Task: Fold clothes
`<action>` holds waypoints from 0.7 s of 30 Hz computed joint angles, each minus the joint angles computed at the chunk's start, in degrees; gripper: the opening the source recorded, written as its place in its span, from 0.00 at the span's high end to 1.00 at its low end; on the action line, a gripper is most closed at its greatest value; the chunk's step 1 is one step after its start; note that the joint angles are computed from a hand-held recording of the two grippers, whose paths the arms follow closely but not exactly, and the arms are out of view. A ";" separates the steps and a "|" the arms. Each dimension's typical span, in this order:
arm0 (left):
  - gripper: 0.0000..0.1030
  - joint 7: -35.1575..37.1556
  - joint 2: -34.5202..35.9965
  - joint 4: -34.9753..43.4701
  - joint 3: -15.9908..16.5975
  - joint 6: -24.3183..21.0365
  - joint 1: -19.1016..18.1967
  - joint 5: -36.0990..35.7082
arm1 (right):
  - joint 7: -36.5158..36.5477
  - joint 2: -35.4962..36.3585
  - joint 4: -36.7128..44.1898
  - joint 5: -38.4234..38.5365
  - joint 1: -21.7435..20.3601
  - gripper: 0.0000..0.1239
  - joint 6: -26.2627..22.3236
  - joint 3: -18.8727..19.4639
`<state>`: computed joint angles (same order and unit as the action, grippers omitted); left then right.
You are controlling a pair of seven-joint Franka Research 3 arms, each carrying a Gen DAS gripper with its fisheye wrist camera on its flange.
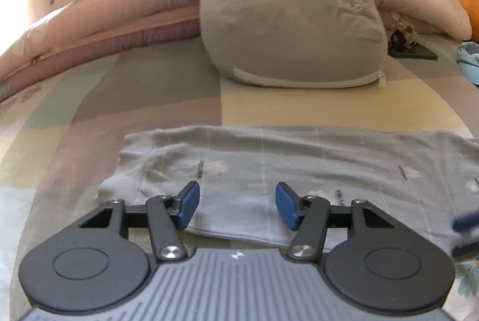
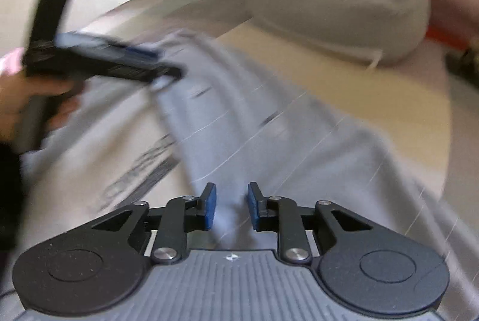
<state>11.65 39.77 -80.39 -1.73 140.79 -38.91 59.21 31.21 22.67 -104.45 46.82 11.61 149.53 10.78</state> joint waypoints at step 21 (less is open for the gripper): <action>0.42 5.29 2.99 4.02 0.84 0.05 -1.46 -1.71 | -10.16 0.35 -1.63 0.24 -9.83 0.98 10.38 -1.18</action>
